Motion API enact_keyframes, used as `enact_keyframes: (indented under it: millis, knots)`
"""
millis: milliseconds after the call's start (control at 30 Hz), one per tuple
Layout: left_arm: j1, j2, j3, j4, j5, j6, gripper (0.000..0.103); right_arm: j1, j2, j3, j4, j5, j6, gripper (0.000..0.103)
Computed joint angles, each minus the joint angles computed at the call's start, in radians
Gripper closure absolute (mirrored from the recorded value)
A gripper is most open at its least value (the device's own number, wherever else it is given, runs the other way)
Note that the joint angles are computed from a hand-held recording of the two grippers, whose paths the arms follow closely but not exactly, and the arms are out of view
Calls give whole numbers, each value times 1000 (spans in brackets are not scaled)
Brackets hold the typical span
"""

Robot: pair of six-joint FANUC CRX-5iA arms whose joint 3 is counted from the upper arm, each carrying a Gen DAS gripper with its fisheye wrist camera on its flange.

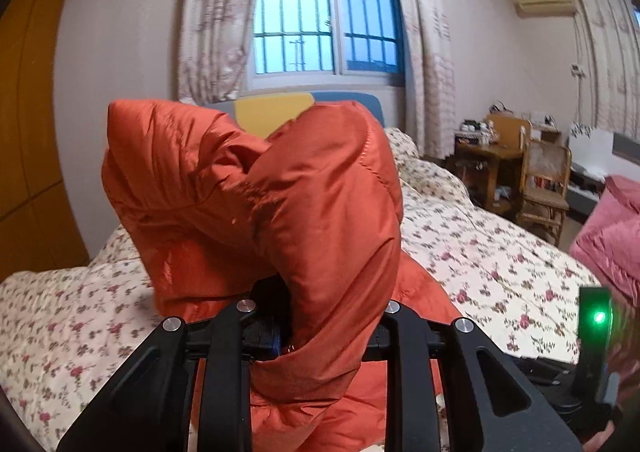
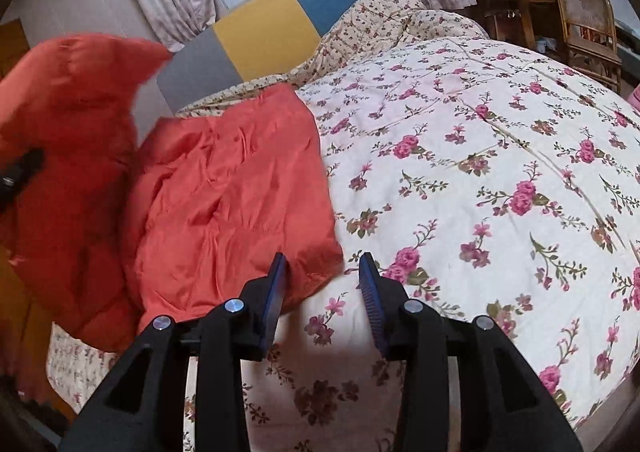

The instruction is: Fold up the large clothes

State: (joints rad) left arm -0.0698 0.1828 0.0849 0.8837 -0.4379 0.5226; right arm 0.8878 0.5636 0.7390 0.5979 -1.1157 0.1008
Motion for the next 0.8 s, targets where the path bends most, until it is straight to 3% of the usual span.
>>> enact_keyframes:
  millis: [200, 433, 533, 567, 600, 633, 700, 733, 800]
  knots:
    - [-39, 25, 9, -61, -9, -26, 78, -4, -70, -96, 20, 83, -39, 59]
    - [-82, 45, -16, -138, 0, -62, 65, -11, -147, -213, 83, 191, -150, 53]
    - [-108, 33, -82, -104, 60, -165, 57, -19, -188, -275, 117, 282, -196, 48]
    - [-124, 23, -127, -38, 89, -263, 51, -22, -198, -291, 126, 314, -206, 46]
    - [-128, 22, -147, 22, 68, -342, 29, -26, -208, -304, 131, 349, -211, 44]
    - [-130, 19, -165, 76, 29, -420, 17, -29, -210, -300, 120, 373, -194, 44]
    - [-156, -3, -225, 148, 60, -557, 16, -29, -186, -240, 59, 365, -105, 44]
    - [-163, -6, -233, 138, 70, -570, 16, -31, -158, -175, -7, 338, -29, 46]
    - [-153, 2, -217, 121, 35, -537, 16, -46, -116, -77, -146, 313, 97, 61]
